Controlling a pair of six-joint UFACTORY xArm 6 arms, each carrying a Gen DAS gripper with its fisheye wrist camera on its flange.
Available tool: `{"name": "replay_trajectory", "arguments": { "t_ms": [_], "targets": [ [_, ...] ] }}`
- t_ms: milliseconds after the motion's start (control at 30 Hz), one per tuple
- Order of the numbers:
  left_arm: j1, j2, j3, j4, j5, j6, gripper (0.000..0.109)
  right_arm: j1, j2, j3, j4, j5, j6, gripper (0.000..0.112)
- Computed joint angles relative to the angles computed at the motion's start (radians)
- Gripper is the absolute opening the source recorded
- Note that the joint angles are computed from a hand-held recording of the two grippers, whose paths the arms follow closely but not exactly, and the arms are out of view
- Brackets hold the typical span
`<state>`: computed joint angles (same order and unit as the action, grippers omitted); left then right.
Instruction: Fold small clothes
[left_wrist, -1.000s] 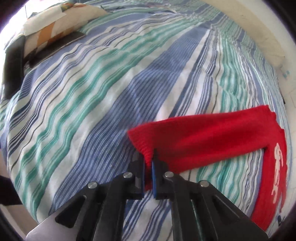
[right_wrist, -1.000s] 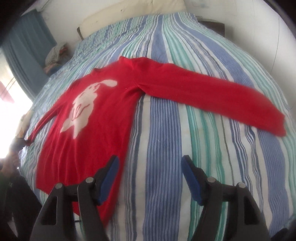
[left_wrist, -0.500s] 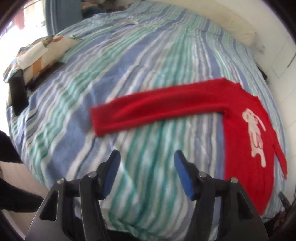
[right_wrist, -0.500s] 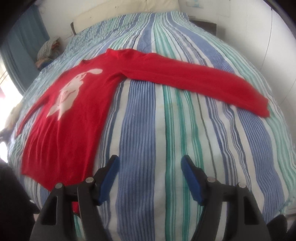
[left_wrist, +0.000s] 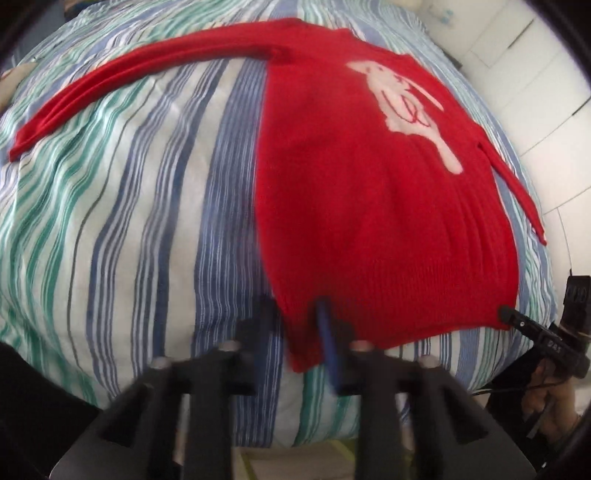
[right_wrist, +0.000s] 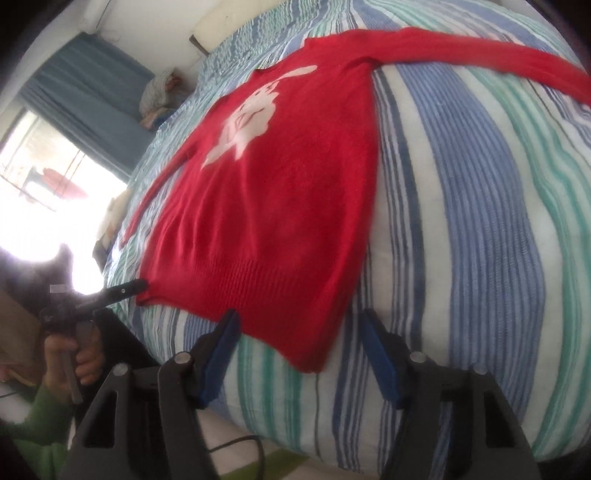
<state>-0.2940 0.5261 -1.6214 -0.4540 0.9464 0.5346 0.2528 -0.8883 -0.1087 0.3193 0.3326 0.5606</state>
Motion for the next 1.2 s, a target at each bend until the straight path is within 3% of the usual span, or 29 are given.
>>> {"name": "replay_trajectory", "arguments": {
  "t_ms": [33, 167, 267, 400, 467, 567, 633, 700, 733, 767, 867, 967, 1067, 1200],
  "targets": [
    [0.012, 0.012, -0.024, -0.019, 0.025, -0.019, 0.002, 0.001, 0.028, -0.014, 0.024, 0.005, -0.033, 0.003],
    [0.025, -0.073, 0.073, 0.011, -0.031, 0.018, 0.001, -0.032, -0.044, -0.043, -0.159, 0.176, 0.119, 0.004],
    [0.010, -0.058, 0.087, 0.080, -0.047, -0.024, 0.001, -0.030, -0.079, -0.061, -0.214, 0.293, 0.152, 0.004],
    [-0.005, -0.031, 0.060, 0.107, -0.050, -0.068, 0.002, -0.054, 0.016, -0.039, -0.139, 0.218, 0.115, 0.003],
    [-0.015, -0.037, 0.074, 0.120, -0.073, -0.059, 0.004, -0.048, 0.044, -0.063, -0.188, 0.224, 0.134, 0.004],
    [-0.018, -0.057, 0.085, 0.110, -0.078, -0.050, 0.014, -0.030, 0.033, -0.070, -0.254, 0.245, 0.174, 0.006],
    [-0.012, -0.092, 0.108, 0.093, -0.083, -0.035, 0.041, -0.028, 0.002, -0.065, -0.250, 0.264, 0.192, 0.019],
    [-0.006, -0.152, 0.164, 0.070, -0.140, -0.005, 0.057, -0.019, -0.039, -0.068, -0.270, 0.306, 0.226, 0.036],
    [-0.002, -0.179, 0.187, 0.057, -0.171, 0.011, 0.060, -0.010, -0.068, -0.072, -0.300, 0.341, 0.255, 0.045],
    [0.000, -0.201, 0.204, 0.046, -0.198, 0.019, 0.061, 0.001, -0.106, -0.077, -0.342, 0.389, 0.290, 0.046],
    [0.007, -0.236, 0.212, -0.044, -0.247, 0.083, 0.066, 0.039, -0.189, -0.108, -0.491, 0.530, 0.429, 0.046],
    [-0.023, -0.226, 0.188, -0.133, -0.290, 0.147, 0.076, 0.086, -0.205, -0.152, -0.631, 0.603, 0.525, 0.046],
    [-0.072, -0.186, 0.162, -0.161, -0.292, 0.181, 0.080, 0.086, -0.146, -0.191, -0.696, 0.540, 0.518, 0.046],
    [-0.119, -0.103, 0.128, -0.056, -0.241, 0.103, 0.080, 0.052, 0.016, -0.214, -0.723, 0.330, 0.473, 0.048]
  ]
}}
